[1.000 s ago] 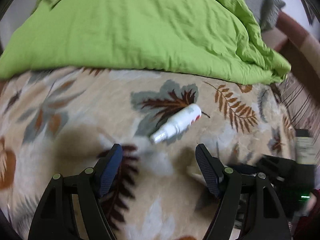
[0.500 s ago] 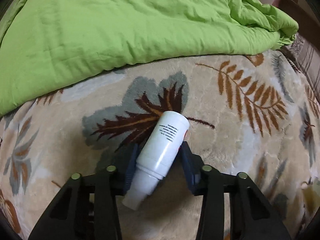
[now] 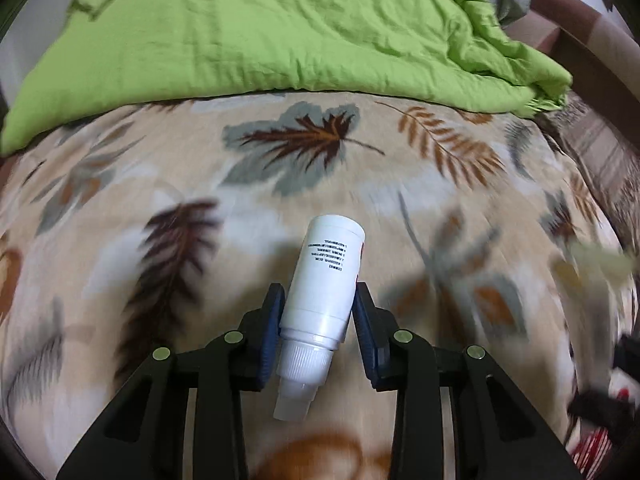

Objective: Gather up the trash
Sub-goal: 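Lift the medicine box and spray bottle off the bed, then carry the box and bottle over the red wastebasket and open both grippers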

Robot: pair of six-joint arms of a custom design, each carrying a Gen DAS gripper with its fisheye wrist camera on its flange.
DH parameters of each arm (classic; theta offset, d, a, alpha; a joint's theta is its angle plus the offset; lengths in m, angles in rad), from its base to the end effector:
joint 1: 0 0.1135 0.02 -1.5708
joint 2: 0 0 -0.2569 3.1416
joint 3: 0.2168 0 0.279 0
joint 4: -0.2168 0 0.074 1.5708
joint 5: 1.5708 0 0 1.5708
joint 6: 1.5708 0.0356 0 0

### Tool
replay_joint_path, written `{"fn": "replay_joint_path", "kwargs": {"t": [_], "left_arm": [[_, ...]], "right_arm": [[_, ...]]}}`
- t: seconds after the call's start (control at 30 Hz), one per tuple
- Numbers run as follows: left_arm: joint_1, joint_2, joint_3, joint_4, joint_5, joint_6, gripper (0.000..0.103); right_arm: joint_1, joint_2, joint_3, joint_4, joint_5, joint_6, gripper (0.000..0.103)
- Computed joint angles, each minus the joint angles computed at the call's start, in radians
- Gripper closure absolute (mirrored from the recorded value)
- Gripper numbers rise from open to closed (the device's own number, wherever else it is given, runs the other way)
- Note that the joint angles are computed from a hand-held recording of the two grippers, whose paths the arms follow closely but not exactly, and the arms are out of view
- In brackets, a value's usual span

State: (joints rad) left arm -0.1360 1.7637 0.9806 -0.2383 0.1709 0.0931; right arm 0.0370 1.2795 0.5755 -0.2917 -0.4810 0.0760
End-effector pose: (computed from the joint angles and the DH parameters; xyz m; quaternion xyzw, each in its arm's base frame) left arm 0.3575 -0.0550 0.1229 0.1326 0.9501 -0.0879 0.2684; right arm 0.2494 0.0257 0.1404 -0.0494 0.9325 0.2436 0.2621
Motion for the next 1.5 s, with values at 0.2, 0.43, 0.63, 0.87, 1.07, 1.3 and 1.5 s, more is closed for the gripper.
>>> {"fn": "replay_joint_path", "kwargs": {"t": [0.2,0.43,0.63,0.87,1.07,1.3,1.5], "left_arm": [[0.047,-0.424,-0.306,-0.07,0.057,-0.012,0.07],[-0.043,-0.952,-0.523,-0.266,-0.028,-0.088,0.074],[-0.213,-1.248,-0.594,-0.42,-0.189,-0.188,0.074],[-0.303,-1.342,-0.624,-0.481,-0.272,-0.232,0.074],[-0.273,-1.358,-0.626,-0.482,-0.258,-0.216,0.074],[-0.204,-1.341,-0.623,-0.469,-0.206,-0.184,0.074],[-0.188,-1.341,-0.624,-0.467,-0.194,-0.175,0.074]], "right_arm": [[0.076,-0.291,-0.111,-0.114,0.06,0.043,0.045],[0.066,-0.684,-0.187,-0.377,0.088,0.054,0.045],[0.046,-0.974,-0.24,-0.566,0.131,0.081,0.045],[0.046,-1.108,-0.244,-0.687,0.148,0.095,0.045],[0.053,-1.13,-0.243,-0.711,0.155,0.102,0.045],[0.113,-1.114,-0.246,-0.691,0.199,0.139,0.045],[0.106,-1.094,-0.247,-0.679,0.192,0.145,0.045]]}}
